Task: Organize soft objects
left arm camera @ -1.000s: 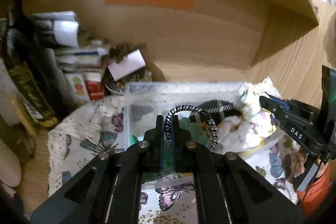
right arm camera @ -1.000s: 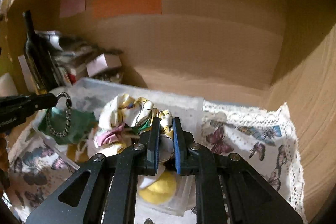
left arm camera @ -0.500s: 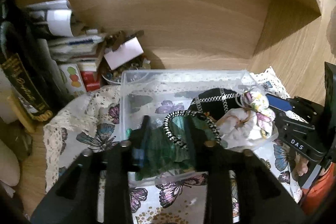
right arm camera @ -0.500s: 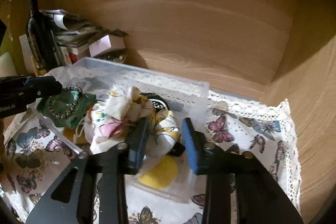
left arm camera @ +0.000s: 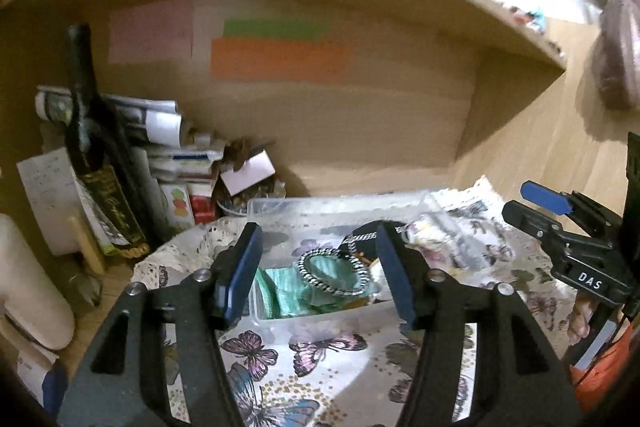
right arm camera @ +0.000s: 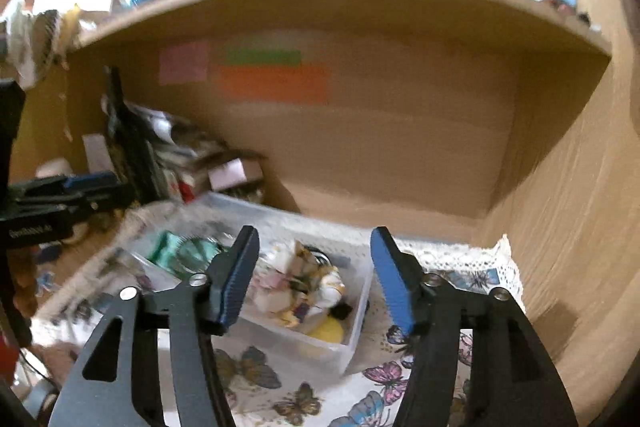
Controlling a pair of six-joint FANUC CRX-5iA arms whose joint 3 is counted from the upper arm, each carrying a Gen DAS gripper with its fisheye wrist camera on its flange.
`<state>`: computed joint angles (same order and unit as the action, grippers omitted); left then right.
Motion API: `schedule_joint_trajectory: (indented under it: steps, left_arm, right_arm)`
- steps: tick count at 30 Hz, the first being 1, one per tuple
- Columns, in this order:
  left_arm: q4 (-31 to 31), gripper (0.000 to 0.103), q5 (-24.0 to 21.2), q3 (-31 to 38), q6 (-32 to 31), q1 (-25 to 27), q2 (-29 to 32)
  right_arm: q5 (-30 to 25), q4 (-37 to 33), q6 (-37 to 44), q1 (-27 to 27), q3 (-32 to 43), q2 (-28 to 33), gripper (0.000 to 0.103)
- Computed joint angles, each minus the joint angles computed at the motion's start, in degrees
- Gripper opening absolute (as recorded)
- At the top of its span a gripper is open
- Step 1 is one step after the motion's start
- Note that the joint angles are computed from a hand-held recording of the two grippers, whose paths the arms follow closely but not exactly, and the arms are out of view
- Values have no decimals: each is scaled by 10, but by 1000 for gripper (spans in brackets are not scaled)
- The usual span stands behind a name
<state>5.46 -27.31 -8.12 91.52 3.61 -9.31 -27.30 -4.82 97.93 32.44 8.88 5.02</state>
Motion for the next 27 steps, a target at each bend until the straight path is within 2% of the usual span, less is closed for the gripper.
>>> schedule_joint_trajectory:
  steps: [3,4,7,10,13,17,21,27]
  left_arm:
    - [-44,72,8,-3,38,-11,-21]
    - [-70,76,8,-3,59,-18,-29]
    - [-95,86,15,-12,79,-27,-49]
    - [-120,98,21,-22,111,-36,-68]
    - [-178,101,14,-19,168,-52,-80]
    - [-207,101,4,-16,186,-67,-87]
    - [-248,102,-8,-9,219,-84,-90]
    - [-249,103,-4,-14,219,-87,-95]
  right_arm:
    - [7,-45,33,-4,-8,-23,65]
    - [13,-54,39,-4,-14,-31,72]
    - [40,-48,33,3,-41,-53,79]
    - [46,-65,42,5,-49,-65,86]
    - [51,-64,38,9,-57,-71,87]
    - [57,-68,34,11,-68,-79,94]
    - [77,-30,-7,19,-95,-92,94]
    - [80,-35,-12,19,-101,-98,97]
